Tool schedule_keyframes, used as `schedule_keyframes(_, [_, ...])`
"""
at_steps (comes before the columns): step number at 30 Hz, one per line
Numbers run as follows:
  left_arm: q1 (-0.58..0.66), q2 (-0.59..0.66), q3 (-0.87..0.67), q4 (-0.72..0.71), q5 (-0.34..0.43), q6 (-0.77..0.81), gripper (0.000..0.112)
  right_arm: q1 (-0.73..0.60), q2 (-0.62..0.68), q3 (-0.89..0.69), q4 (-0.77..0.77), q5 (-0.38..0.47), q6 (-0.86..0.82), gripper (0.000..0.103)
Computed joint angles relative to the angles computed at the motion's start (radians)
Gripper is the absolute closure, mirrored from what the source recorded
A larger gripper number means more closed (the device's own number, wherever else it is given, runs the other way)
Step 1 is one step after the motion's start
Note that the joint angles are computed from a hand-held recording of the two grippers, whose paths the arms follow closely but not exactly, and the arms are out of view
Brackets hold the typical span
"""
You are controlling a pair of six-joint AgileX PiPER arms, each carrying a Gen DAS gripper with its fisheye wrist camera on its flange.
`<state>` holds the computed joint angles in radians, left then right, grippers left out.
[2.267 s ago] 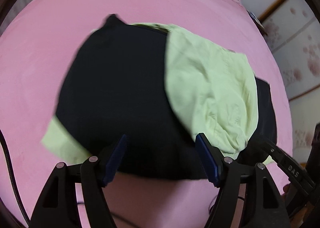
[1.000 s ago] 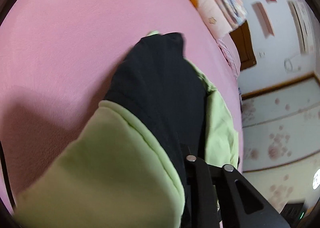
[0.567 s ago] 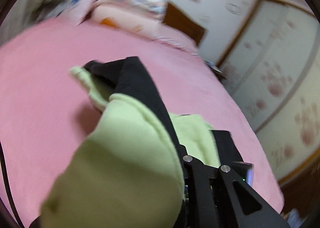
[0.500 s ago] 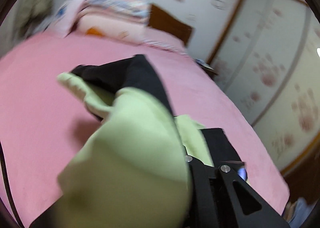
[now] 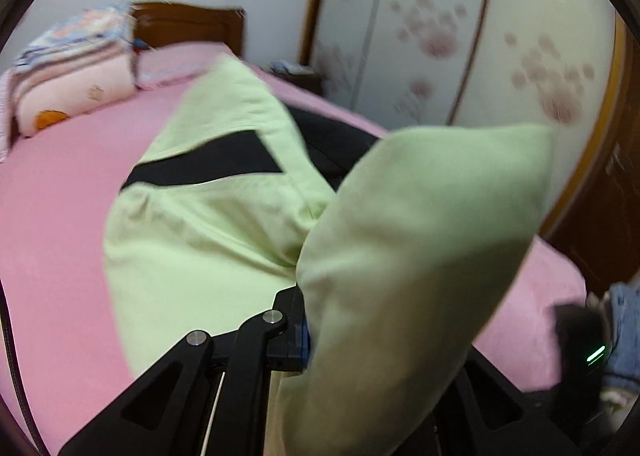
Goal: Fold large clothes
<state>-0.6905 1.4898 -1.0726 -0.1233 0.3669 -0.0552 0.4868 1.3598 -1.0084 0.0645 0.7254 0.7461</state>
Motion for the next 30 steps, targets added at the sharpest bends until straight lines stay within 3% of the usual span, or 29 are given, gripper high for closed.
schedule_keyframes(2, [-0.044,0.097,-0.042,0.032,0.027,-0.050,0.104,-0.051,-0.051,0.022,-0.048,0.076,0.002,0.095])
schedule_keyframes(5, [-0.106,0.266,-0.133,0.181,0.133,-0.213,0.094,-0.147,-0.077,0.032,-0.046,0.138,-0.074,0.095])
schedule_keyframes(7, [-0.124,0.293,-0.140,0.238,0.145,-0.265,0.092,-0.194,-0.070,0.024,-0.042,0.158,-0.111,0.095])
schedule_keyframes(9, [-0.108,0.273,-0.142,0.143,0.144,-0.190,0.071,-0.243,-0.063,0.006,0.003,0.164,-0.171,0.095])
schedule_keyframes(10, [-0.089,0.256,-0.145,0.043,0.160,-0.116,0.062,-0.247,-0.060,-0.004,0.018,0.165,-0.180,0.095])
schedule_keyframes(11, [-0.068,0.240,-0.136,-0.057,0.172,-0.038,0.042,-0.262,-0.058,-0.015,0.042,0.165,-0.208,0.095])
schedule_keyframes(12, [-0.047,0.220,-0.128,-0.142,0.190,0.021,0.035,-0.281,-0.049,-0.040,0.074,0.170,-0.246,0.095])
schedule_keyframes(15, [0.007,0.137,-0.092,-0.346,0.263,0.164,0.035,-0.344,-0.066,-0.072,0.158,0.182,-0.343,0.088])
schedule_keyframes(18, [0.027,0.022,-0.044,-0.418,0.311,0.190,0.035,-0.397,-0.083,-0.109,0.245,0.197,-0.406,0.062])
schedule_keyframes(20, [0.034,-0.034,-0.047,-0.342,0.316,0.093,0.034,-0.422,-0.080,-0.144,0.296,0.207,-0.441,0.053])
schedule_keyframes(22, [-0.002,-0.079,-0.034,-0.154,0.296,-0.107,0.034,-0.431,-0.050,-0.187,0.343,0.241,-0.481,0.048])
schedule_keyframes(24, [0.004,-0.102,-0.005,0.045,0.293,-0.307,0.034,-0.420,0.015,-0.229,0.384,0.260,-0.513,0.047])
schedule_keyframes(26, [0.027,-0.080,0.005,0.229,0.346,-0.498,0.035,-0.410,0.102,-0.289,0.402,0.312,-0.535,0.047])
schedule_keyframes(30, [0.103,-0.028,0.044,0.285,0.363,-0.575,0.035,-0.362,0.246,-0.367,0.393,0.368,-0.531,0.047])
